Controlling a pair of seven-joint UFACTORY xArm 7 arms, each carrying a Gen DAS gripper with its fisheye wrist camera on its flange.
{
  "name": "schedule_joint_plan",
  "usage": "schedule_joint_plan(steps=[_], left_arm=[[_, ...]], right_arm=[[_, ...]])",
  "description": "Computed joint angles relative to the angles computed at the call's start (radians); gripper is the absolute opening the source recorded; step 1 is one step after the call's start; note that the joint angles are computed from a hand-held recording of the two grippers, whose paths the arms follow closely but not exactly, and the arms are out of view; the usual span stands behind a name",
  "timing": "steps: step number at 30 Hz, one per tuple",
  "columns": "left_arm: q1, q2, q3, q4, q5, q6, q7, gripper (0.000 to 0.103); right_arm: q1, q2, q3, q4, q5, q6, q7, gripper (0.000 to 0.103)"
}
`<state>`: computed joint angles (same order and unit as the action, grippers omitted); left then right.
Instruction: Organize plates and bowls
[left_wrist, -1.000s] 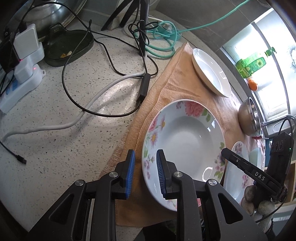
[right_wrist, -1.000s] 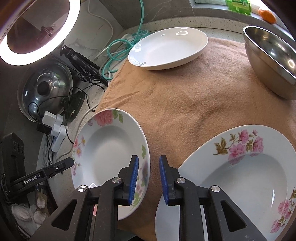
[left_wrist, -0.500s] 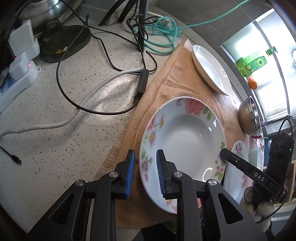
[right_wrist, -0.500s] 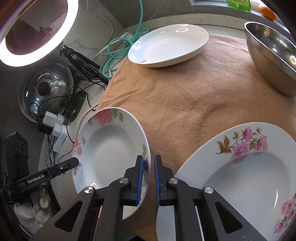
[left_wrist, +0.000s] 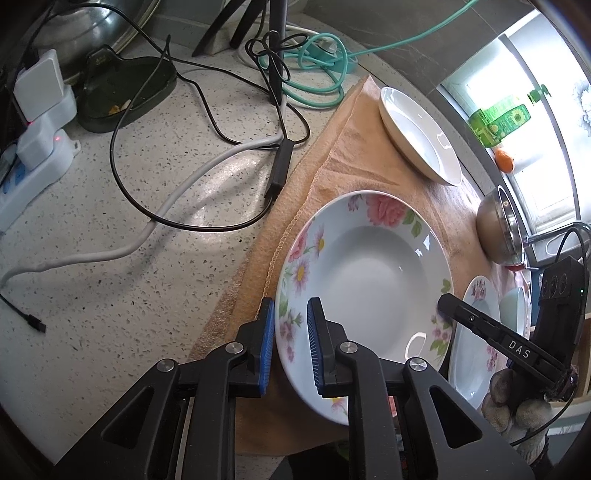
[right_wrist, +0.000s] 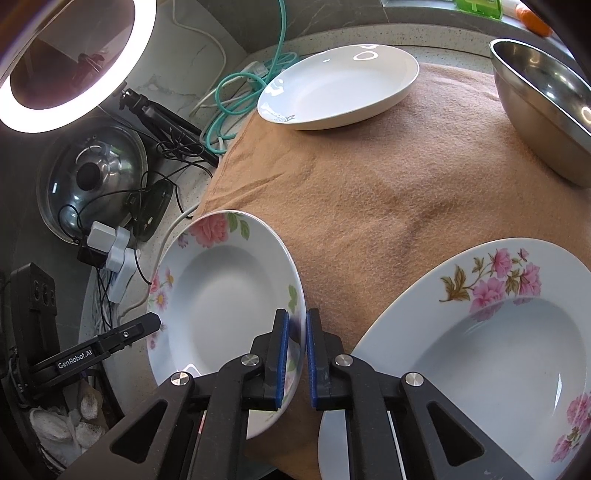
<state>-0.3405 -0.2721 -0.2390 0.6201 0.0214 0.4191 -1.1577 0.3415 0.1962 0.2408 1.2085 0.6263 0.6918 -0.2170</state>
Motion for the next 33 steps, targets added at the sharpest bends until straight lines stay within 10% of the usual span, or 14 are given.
schedule_joint_plan(steps=[33], left_arm=[[0.008,0.007,-0.026,0.075,0.084,0.021,-0.039,0.016]], right_arm=[[-0.009,-0.121,-0.036,-0.084,0.066,-0.028,-0.034,0.009]])
